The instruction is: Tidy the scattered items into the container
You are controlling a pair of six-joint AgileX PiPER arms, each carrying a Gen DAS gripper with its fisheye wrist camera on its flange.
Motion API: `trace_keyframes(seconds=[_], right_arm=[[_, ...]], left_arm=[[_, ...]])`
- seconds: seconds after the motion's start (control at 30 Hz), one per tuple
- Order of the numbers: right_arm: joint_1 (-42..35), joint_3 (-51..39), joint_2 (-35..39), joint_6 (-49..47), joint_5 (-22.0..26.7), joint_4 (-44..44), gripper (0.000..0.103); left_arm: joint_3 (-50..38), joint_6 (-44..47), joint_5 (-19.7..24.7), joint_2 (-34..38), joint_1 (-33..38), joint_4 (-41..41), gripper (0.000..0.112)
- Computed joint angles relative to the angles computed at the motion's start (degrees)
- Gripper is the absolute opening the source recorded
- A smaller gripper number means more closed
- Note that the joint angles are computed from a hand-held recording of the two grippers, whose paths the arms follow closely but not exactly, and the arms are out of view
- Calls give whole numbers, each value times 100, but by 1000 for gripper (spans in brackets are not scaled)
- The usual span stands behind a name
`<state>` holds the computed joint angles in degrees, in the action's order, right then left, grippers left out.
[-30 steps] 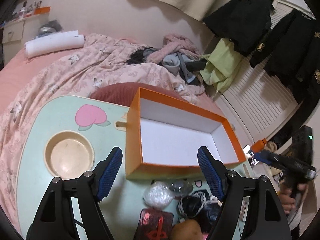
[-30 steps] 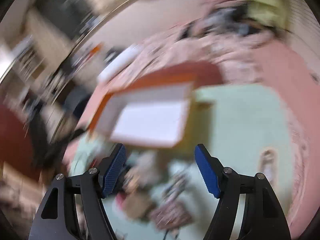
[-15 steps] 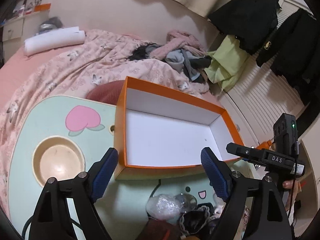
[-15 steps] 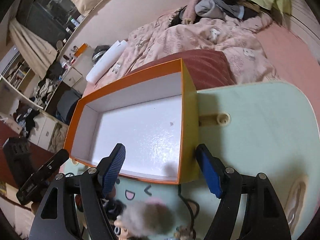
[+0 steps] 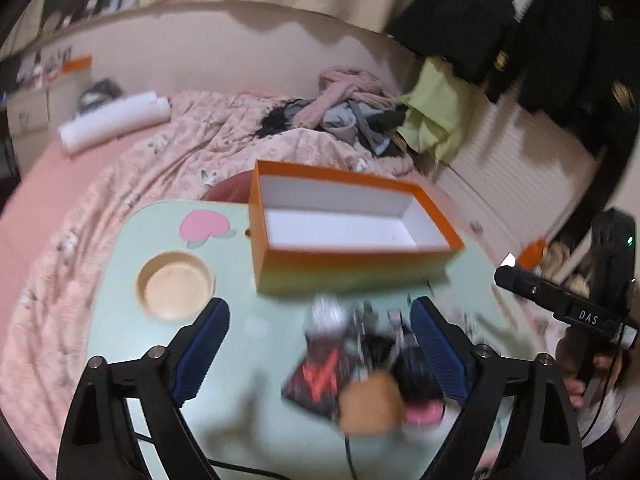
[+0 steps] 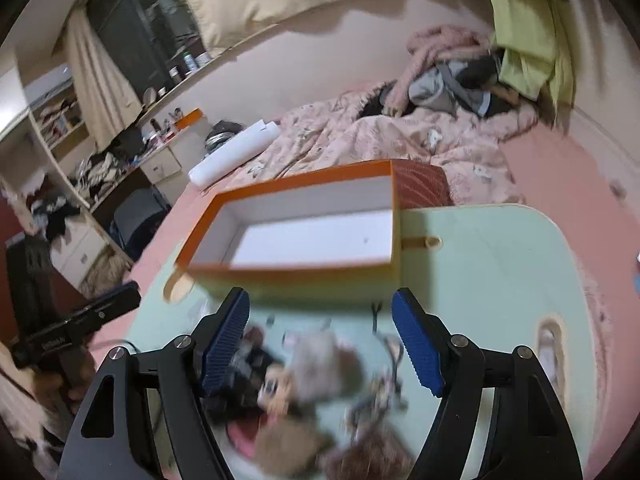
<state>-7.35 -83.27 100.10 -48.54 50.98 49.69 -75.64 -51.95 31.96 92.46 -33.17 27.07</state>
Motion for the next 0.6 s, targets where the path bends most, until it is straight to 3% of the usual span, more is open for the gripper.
trace_keyframes(seconds=[0.17, 0.27, 0.4, 0.5, 0.6], right_arm=[[110, 1955, -1312, -1059, -924, 95, 75], [95, 2527, -1575, -1146, -1158, 50, 75], [33, 3052, -1766, -1198, -1370, 102, 75], [65, 3185, -1698, -1094, -1461, -56, 75], [158, 3263, -1663, -919, -1568, -237, 75]], left_arm=[[851, -1811, 411, -332, -956, 1313, 95], [945, -2600, 1014, -229, -1424, 1808, 95], [1014, -3336, 1686, -77, -1742, 2095, 95], [1140, -3540, 1607, 40, -1665, 1941, 95], [1043, -3775, 1944, 332, -1832, 2212, 95]])
